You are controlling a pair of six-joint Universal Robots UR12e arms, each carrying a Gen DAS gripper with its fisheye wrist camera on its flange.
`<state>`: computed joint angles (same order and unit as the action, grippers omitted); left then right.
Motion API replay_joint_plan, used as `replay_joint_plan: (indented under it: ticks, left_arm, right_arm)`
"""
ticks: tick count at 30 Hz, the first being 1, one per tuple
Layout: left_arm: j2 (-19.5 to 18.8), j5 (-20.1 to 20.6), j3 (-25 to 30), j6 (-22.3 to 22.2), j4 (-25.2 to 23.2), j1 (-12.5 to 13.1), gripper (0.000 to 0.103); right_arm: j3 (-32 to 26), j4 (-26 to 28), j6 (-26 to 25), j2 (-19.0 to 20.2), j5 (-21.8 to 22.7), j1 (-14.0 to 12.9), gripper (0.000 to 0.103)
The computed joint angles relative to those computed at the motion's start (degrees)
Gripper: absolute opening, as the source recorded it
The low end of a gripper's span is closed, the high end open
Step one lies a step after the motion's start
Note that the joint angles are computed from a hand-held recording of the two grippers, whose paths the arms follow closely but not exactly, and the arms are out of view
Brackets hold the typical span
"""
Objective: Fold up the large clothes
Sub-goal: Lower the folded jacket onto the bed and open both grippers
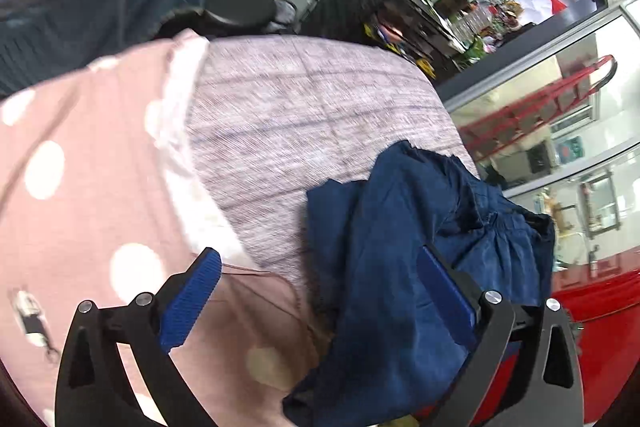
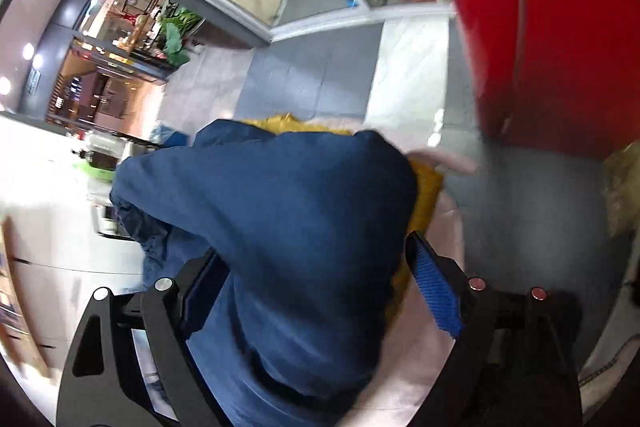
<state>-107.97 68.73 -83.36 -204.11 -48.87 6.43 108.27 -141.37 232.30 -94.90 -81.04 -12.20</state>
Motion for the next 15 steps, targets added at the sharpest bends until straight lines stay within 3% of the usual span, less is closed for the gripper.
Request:
replay_joint_plan:
  ticks: [3,6,9,13,15]
  left_arm:
    - [1.7,5.1,-0.8,4.7,0.7,-1.6,0.096]
    - [2.0,9.3,0.2,11.7,1.5,-4.5,0.096]
    - [3.0,12.5,0.0,15.6,4.1,-7.1,0.097]
    - [3.6,13.6,0.2,18.7,6.1,-9.7,0.097]
    - [3.5,15.1,0.7,19.9,4.8,-11.0,0.097]
  right_arm:
    - [-2.8,5.3,-4.0,-0.8,-13.7,4.2,0.086]
    - [-5.6,9.3,-5.3,-1.1,-24.9,7.9,0.093]
    - [-8.0,10.3,-8.5,-0.5,-32.6,11.0,0.093]
    - [-10.3,11.8,-17.3,-0.3,-30.6,13.9,0.097]
    - [-11.3,14.4,-22.3,0.0,-24.4,14.8,0.097]
